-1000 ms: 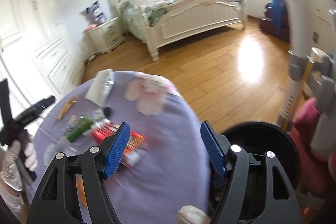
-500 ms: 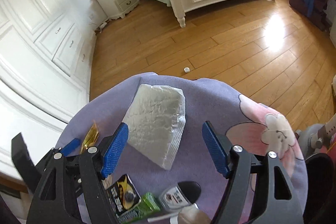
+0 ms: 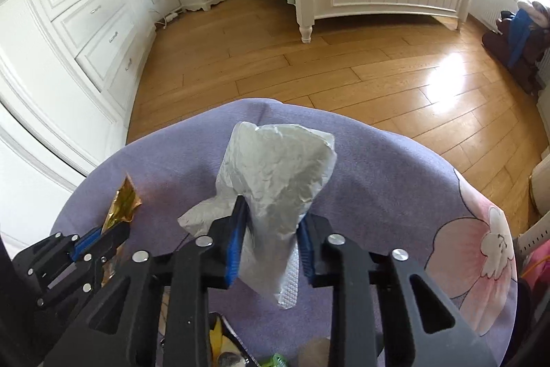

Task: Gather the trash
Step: 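Grasp the white tissue with the right gripper while the left grasps the gold wrapper, then carry both over the black bin and open both grippers to drop them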

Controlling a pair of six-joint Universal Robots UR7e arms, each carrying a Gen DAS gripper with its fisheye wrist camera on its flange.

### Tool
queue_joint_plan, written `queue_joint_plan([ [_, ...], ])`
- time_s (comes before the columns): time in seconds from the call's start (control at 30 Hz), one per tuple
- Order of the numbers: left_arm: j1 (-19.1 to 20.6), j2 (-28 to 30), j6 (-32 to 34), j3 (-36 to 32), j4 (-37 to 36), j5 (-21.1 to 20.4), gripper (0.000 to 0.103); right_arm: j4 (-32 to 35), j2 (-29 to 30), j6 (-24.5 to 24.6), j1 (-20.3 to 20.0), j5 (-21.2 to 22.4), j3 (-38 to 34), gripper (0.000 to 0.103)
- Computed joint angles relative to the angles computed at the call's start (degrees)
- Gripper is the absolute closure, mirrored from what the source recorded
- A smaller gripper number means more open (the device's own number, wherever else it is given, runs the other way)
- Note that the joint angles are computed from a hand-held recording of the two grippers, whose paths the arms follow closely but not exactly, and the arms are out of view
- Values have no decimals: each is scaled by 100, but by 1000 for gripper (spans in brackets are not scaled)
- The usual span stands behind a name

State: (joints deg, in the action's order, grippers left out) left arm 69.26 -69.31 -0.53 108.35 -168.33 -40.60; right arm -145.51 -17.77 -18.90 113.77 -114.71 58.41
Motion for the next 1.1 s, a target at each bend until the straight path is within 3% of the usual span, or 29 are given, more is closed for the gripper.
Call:
queue_joint_plan([
  [0.17,-95,-303,-121,334,-270,-279,96,-1284,-775,-380,89,667,1192,83],
  [0.4,-873,-558,223,903,-1237,-370,96,-1967,-1995,-405,-30,1257,2593,83],
  [0.6,-1611,-222,845,1081,-2290,-443,96,-3472,-3013,-911,-202,955,4011,83],
  [0.83,-1990,461,486,918,-1958,-1084,96,-4768,-3944,-1232,-930,702,5305,82],
  [1.1,-2258,1587,127,514,-1799,-1736,96,-5862,-4052,-1589,-1501,219,5793,82],
])
